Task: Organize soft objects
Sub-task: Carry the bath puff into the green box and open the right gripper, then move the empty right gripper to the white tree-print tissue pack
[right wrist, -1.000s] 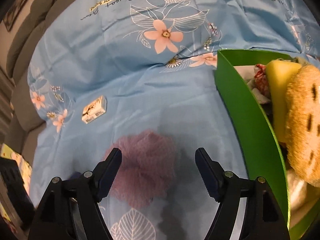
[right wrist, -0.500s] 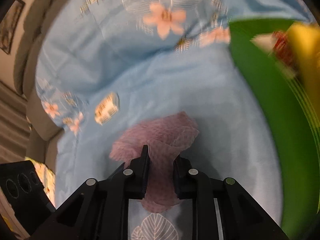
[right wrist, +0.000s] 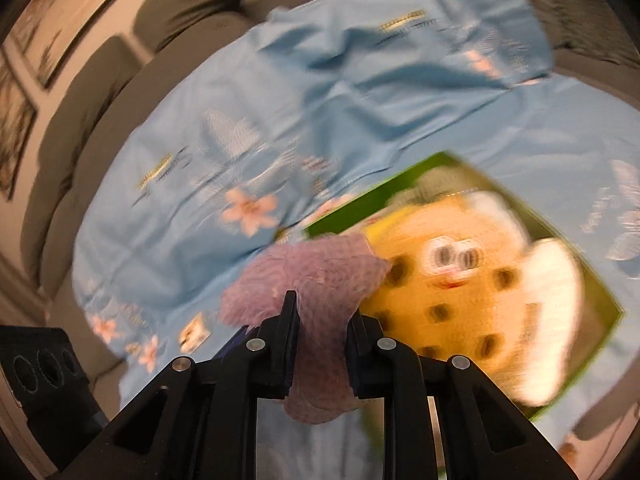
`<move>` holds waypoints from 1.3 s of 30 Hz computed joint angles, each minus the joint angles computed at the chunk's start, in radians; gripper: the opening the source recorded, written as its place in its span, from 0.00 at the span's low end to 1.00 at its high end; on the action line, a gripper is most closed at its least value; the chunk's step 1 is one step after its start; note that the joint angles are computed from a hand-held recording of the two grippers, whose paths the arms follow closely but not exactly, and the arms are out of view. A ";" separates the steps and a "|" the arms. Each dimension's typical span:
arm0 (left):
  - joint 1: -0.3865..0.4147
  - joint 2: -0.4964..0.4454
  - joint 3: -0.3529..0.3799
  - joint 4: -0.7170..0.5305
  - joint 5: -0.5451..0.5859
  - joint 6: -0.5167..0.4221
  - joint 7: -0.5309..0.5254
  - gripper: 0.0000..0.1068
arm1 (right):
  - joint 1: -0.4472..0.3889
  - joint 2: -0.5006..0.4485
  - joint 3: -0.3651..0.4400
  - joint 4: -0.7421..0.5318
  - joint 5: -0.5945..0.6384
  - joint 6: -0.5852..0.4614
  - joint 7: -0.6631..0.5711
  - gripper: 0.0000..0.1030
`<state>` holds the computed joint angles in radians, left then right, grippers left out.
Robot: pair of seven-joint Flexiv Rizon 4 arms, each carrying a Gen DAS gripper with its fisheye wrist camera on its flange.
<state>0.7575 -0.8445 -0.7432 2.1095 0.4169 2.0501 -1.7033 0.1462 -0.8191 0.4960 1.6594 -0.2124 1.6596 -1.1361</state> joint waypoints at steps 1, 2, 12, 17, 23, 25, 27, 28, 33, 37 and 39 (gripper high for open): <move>-0.015 0.001 0.004 -0.008 -0.005 -0.009 0.002 0.08 | 0.016 0.017 -0.039 0.007 0.014 -0.001 0.021 0.23; -0.037 0.000 0.011 -0.018 -0.015 -0.013 0.004 0.08 | 0.023 0.026 -0.064 0.010 0.025 -0.004 0.036 0.23; -0.171 0.006 0.069 -0.061 -0.158 -0.129 0.070 0.08 | 0.055 0.032 -0.204 -0.003 0.074 -0.072 0.134 0.23; -0.229 0.019 0.123 -0.066 -0.221 -0.147 0.094 0.09 | 0.090 0.012 -0.248 -0.039 0.072 -0.139 0.140 0.23; -0.259 0.020 0.159 -0.063 -0.271 -0.155 0.105 0.16 | 0.116 -0.010 -0.282 -0.074 0.064 -0.207 0.144 0.23; -0.248 0.022 0.152 -0.049 -0.266 -0.141 0.105 0.20 | 0.111 -0.010 -0.277 -0.074 0.075 -0.206 0.138 0.23; -0.240 0.032 0.151 -0.033 -0.256 -0.122 0.102 0.25 | 0.112 -0.003 -0.280 -0.067 0.084 -0.201 0.138 0.33; -0.238 0.042 0.155 -0.021 -0.250 -0.105 0.097 0.33 | 0.124 0.004 -0.297 -0.060 0.084 -0.198 0.147 0.38; -0.247 0.123 0.234 0.052 -0.223 0.008 0.027 0.77 | 0.201 0.051 -0.409 0.016 0.077 -0.079 0.208 0.78; -0.167 0.162 0.237 0.106 -0.157 0.045 -0.063 0.79 | 0.236 0.083 -0.467 0.078 0.083 0.044 0.248 0.83; -0.139 0.181 0.256 0.134 -0.125 0.067 -0.098 0.79 | 0.254 0.091 -0.491 0.096 0.088 0.090 0.259 0.84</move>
<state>0.6183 -0.6635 -0.4870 2.2433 0.2922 2.1170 -1.8018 0.4005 -0.7281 0.0046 1.7555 -0.1244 1.7496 -0.8767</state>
